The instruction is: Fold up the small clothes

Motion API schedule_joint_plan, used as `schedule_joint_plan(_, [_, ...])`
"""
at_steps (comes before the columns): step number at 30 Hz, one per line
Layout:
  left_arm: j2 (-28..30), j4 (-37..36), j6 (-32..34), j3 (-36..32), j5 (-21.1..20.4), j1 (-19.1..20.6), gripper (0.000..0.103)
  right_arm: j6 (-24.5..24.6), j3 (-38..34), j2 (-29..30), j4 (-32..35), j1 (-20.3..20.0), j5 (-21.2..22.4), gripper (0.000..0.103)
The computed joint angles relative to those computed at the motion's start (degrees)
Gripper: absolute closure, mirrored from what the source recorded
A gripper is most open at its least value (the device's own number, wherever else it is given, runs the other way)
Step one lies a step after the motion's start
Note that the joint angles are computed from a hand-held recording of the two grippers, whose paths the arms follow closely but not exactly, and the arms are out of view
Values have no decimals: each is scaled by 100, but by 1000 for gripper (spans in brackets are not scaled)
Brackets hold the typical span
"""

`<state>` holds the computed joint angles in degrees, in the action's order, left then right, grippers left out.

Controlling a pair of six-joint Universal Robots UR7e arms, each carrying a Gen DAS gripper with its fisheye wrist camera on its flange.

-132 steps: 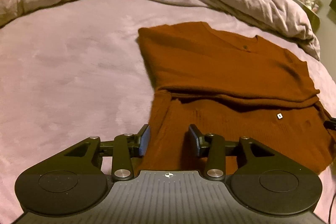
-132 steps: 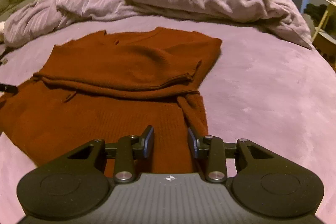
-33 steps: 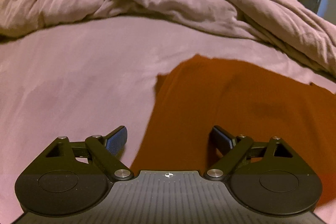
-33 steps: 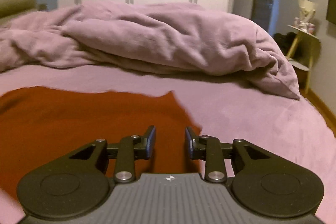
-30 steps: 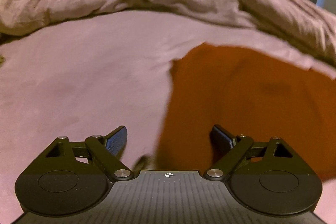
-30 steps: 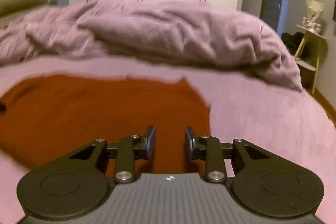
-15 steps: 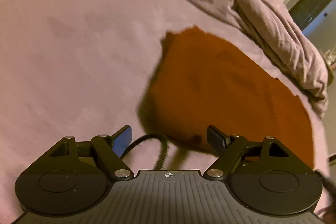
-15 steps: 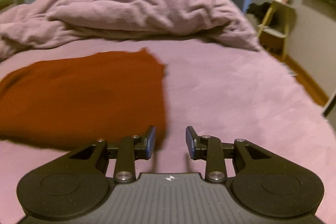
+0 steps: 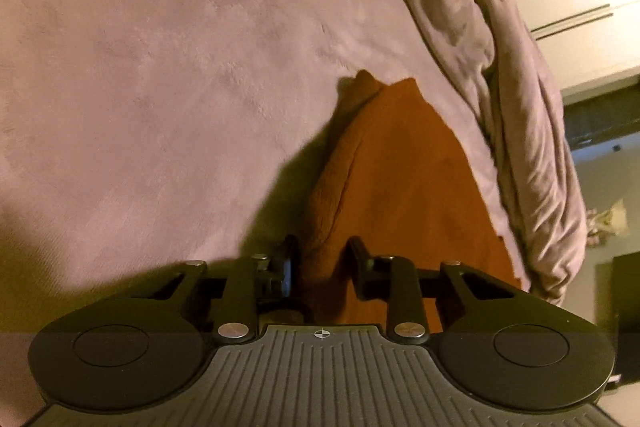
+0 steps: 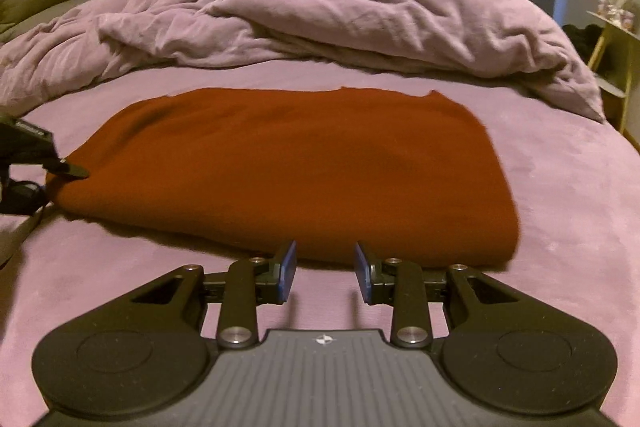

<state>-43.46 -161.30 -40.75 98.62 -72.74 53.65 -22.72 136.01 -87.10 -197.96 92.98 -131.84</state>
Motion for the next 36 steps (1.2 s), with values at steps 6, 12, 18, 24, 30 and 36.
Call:
schedule_joint_plan(6, [32, -217, -98, 26, -74, 46, 83, -216, -180, 345, -137, 6, -80, 73])
schedule_joint_plan(12, [-93, -402, 76, 76, 24, -62, 91, -616, -483, 898, -535, 97, -270, 79])
schedule_joint_plan(18, [-125, -441, 615, -70, 79, -302, 92, -170, -500, 672, 144, -2, -261, 78])
schedule_joint_plan(24, [72, -635, 914, -340, -163, -640, 92, -19, -108, 137, -23, -5, -306, 78])
schedule_joint_plan(30, [514, -574, 1367, -661, -346, -1148, 92, 228, 97, -403, -149, -126, -256, 78])
schedule_joint_plan(36, [1200, 94, 1694, -923, -461, -1508, 92, 595, 190, -874, -23, -377, -35, 78])
